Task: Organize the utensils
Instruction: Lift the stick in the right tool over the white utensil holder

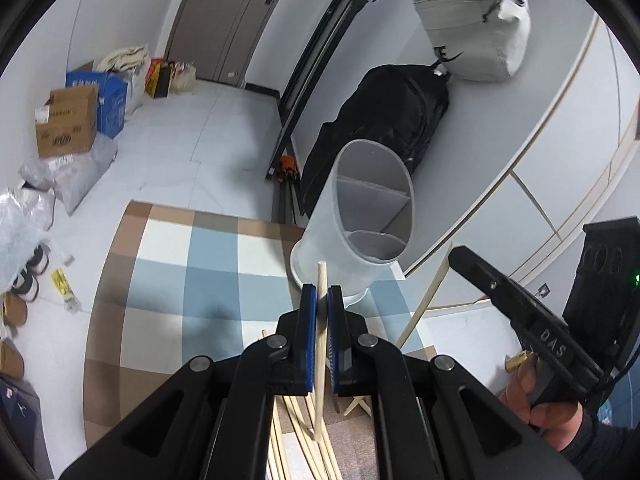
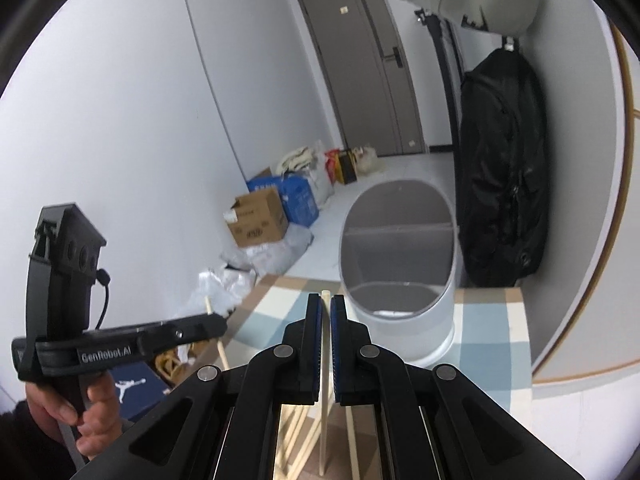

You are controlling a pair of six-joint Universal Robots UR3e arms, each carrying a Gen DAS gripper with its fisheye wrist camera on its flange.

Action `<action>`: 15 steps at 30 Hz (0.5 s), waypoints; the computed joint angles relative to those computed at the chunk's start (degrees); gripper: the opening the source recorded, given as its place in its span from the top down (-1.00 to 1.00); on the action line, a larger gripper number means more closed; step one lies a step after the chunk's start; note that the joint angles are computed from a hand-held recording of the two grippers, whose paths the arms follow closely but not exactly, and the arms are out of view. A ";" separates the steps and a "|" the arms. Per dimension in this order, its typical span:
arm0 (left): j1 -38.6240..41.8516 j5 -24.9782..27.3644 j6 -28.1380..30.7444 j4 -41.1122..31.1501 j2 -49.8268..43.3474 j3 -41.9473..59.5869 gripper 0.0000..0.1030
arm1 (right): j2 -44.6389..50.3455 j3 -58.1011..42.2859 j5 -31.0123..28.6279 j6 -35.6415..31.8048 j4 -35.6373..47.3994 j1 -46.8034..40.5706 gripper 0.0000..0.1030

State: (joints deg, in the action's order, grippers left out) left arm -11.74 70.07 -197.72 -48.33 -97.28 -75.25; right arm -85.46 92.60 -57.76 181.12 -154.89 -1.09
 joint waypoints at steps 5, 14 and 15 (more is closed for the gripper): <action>-1.58 3.31 1.18 -2.40 -1.84 5.10 0.97 | -0.41 -0.93 1.76 1.06 -1.26 -1.66 0.93; -3.23 5.00 3.03 -11.08 -8.87 20.95 0.97 | -0.34 -5.04 5.29 2.04 -2.22 -4.62 0.93; -3.38 5.12 3.24 -12.16 -9.84 23.20 0.97 | -0.24 -5.86 5.49 2.14 -1.91 -4.92 0.93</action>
State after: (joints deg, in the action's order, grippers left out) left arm -15.12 75.19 -194.49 -60.49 -107.12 -52.05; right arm -85.70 86.74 -52.27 183.26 -156.79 -6.01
